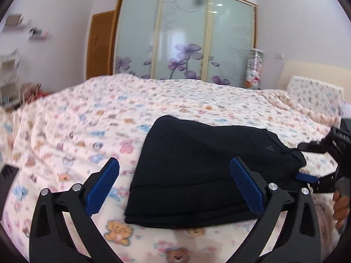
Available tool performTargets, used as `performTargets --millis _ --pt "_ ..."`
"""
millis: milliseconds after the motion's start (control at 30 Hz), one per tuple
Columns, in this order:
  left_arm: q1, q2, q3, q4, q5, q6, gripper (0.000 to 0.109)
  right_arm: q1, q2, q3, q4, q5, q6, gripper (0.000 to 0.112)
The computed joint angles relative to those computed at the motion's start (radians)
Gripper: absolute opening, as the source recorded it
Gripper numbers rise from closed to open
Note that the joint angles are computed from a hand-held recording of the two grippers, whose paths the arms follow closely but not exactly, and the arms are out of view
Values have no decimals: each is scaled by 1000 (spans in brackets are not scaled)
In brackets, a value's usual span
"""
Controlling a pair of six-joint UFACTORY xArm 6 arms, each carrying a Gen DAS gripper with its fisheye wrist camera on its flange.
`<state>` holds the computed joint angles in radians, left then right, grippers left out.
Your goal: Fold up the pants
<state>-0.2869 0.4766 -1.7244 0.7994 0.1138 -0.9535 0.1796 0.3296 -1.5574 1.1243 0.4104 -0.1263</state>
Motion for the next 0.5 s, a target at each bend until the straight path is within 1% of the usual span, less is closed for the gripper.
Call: performTargets --millis 33,100,133,167,267,300,333,367,400,500 --pt "6 -22 34 14 -8 -29 101 -1 3 1 -9 -7 12 86" --pt "9 -29 53 25 -20 -48 101 3 19 -6 -71 -35 84 85" --pt "10 -54 98 69 -27 -93 101 3 24 -8 -85 -46 102 85" --pt "11 -65 115 85 -32 -105 101 5 31 -10 -106 -61 125 85" --pt "10 -78 136 143 -41 -150 101 7 45 -17 -141 -95 158 83" --pt "8 -75 132 145 -38 -150 101 6 51 -22 -156 -104 167 78" --pt "6 -75 132 147 -33 -148 101 5 54 -23 -170 -111 173 70" --pt "3 -75 132 136 -27 -133 101 3 61 -26 -193 -114 189 66" --pt "0 -75 133 127 -20 -123 101 3 66 -28 -201 -117 193 58" --pt "-16 -65 125 24 27 -15 101 4 68 -23 -164 -127 138 49"
